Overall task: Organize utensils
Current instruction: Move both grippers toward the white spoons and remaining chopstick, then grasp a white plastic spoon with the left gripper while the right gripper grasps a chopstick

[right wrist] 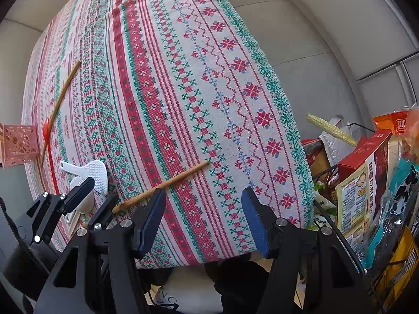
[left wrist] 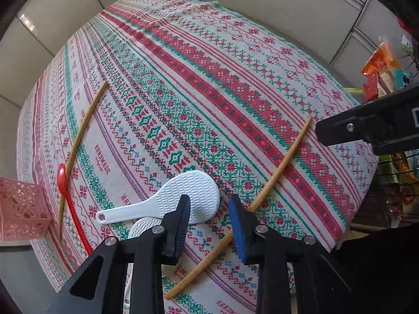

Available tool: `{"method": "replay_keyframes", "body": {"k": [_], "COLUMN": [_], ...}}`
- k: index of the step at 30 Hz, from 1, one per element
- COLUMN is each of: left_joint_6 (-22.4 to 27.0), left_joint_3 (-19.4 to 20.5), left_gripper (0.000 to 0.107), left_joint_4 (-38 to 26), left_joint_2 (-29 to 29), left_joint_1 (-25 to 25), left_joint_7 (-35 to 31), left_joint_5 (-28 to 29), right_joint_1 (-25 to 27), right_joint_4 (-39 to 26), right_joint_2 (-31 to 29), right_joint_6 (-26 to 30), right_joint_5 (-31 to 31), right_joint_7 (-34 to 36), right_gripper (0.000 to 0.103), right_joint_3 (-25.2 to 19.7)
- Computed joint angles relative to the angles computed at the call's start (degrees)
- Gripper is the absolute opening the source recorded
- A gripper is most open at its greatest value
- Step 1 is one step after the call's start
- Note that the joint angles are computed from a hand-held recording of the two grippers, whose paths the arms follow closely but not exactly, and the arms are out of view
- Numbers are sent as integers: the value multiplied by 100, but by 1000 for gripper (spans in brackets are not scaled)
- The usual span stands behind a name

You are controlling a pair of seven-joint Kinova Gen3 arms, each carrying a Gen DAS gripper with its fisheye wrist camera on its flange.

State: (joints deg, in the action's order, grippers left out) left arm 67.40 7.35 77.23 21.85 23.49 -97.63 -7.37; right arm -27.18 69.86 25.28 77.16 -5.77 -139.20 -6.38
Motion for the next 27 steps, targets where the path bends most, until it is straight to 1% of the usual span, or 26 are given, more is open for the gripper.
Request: {"method": "replay_keyframes", "body": {"k": [1,7,10,13,17,22,24,27], "left_joint_6": [-14,-264,-307,-375,-599,-788,-873,-1003], "left_joint_3": [-38,-98,-117,-85,-73,-78,-76,-57], "left_gripper": [22,16,13,10,7,5,4,3], "left_joint_4": [13,185,131,100,186,284,321,391], "left_joint_2": [21,-79,-72,-193,-480,-818,-945,-1077], "left_joint_1": [68,63,-42,-278,-542,-923,-1064,-1345], "left_joint_7": [98,347,367,284,227,112,32,-312], "left_joint_5": [-99,-218,-218,49,365,824,1017,1464], "right_joint_1": [10,71,95,132,150,279,239,172], "right_joint_4": [33,143,142,190,192,288,199,-6], "right_joint_2": [-3,-21,22,44,89,159,244,424], "right_joint_6": [-27,-223,-244,-319,-375,-615,-573,-476], "right_joint_5": [-13,-133,-207,-279,-370,-697,-709,-720], "right_joint_7": [-2,48,54,105,52,100,32,21], "right_gripper": [63,63,63,63,63,63,63,62], "right_joint_3": [0,-31,-45,-62,-60,-131,-121,-143]}}
